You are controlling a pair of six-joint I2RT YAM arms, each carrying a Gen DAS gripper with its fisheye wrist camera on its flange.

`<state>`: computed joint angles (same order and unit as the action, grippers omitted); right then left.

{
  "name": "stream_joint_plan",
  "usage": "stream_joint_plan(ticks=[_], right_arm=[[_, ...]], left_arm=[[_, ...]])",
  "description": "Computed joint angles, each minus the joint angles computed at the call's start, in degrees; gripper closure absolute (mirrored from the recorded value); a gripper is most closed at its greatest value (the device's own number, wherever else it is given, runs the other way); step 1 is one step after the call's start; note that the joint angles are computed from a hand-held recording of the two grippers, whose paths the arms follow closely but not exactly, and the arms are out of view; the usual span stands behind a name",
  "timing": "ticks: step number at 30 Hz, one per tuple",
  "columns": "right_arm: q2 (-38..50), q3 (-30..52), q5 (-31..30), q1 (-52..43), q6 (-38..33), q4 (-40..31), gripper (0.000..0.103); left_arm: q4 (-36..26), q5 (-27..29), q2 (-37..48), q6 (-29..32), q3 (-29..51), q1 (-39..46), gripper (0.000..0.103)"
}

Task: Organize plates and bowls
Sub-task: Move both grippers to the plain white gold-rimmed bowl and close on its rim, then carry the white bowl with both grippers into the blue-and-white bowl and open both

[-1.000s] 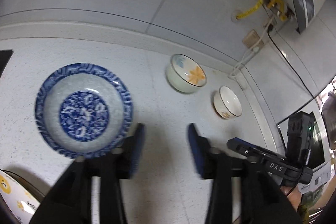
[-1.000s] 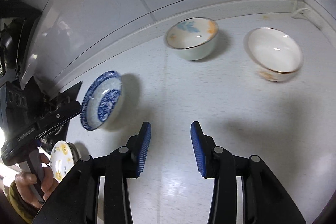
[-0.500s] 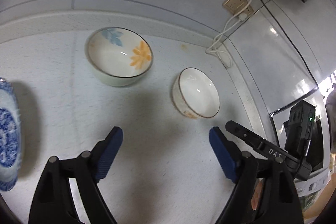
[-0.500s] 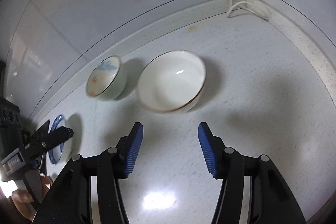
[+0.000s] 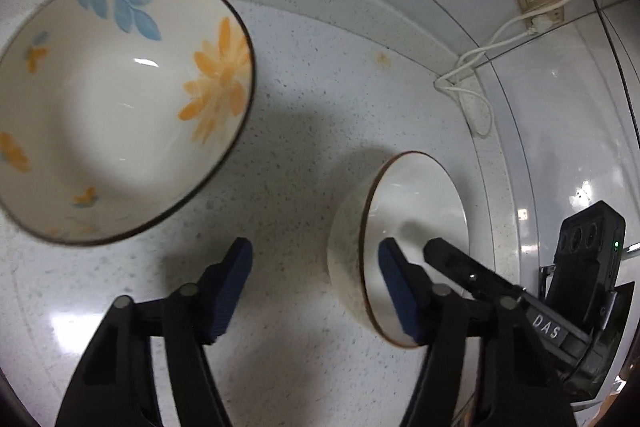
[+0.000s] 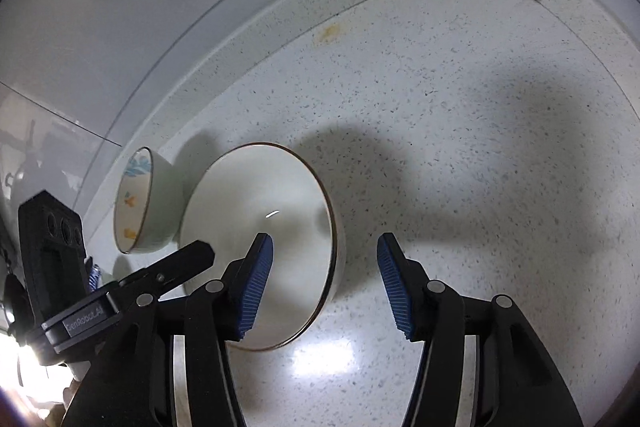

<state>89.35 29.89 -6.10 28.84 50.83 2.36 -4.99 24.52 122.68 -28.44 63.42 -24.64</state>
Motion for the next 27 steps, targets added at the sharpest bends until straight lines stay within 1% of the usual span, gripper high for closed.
stream_joint_plan(ticks=[1,2,3,5,6,8,11,17,20,22,23,25,26,27], right_arm=[[0.95,0.2,-0.49,-0.25,-0.12,0.63,0.067],[1.8,0.37,-0.94,-0.3,-0.1,1.17,0.075],[2.48,0.67,-1.06,-0.17,-0.09,1.27,0.083],[3.71,1.21,-0.1,0.66,-0.13,1.0,0.087],[3.91,0.95,-0.15,0.87,0.09,1.73,0.088],[3.64,0.82,0.54,1.71,0.85,1.59,0.088],[1.83,-0.28,0.65,2.83,1.44,0.52,0.089],[-3.77,-2.8,3.53,9.93,6.22,-3.1,0.089],[-9.32,-3.8,6.75,16.89,11.62,-7.94,0.089],[-12.22,-2.28,10.39,23.86,16.68,-13.0,0.089],[-13.11,-0.93,11.99,26.87,18.71,-15.44,0.089],[-13.15,2.81,15.09,33.05,22.4,-19.71,0.089],[-12.76,4.98,16.35,35.93,23.96,-21.53,0.089],[-11.42,8.1,17.4,38.41,24.94,-23.07,0.089]], left_arm=[[0.68,0.91,0.78,-0.28,0.43,-0.03,0.059],[0.67,1.95,1.68,-0.7,1.21,-0.02,0.07],[0.61,3.17,2.37,-1.27,1.62,0.19,0.073],[1.61,5.18,3.28,-2.51,1.7,0.36,0.081],[1.93,5.89,3.46,-2.94,1.64,0.24,0.085],[1.83,5.27,3.05,-3.4,1.07,-0.27,0.085],[3.2,7.44,2.32,-4.58,-1.56,0.29,0.085],[7.78,9.01,-4.16,-8.03,-12.59,-0.15,0.085],[9.69,10.64,-10.51,-9.29,-20.78,0.11,0.085],[10.04,11.63,-15.06,-9.42,-25.6,0.71,0.085],[9.75,12.47,-18.4,-8.86,-28.7,1.68,0.085],[6.88,14.01,-25.74,-6.3,-33.85,4.55,0.085],[3.62,14.68,-30.41,-3.92,-36.07,6.84,0.085],[-1.15,15.47,-35.69,-0.63,-37.83,10.16,0.085]])
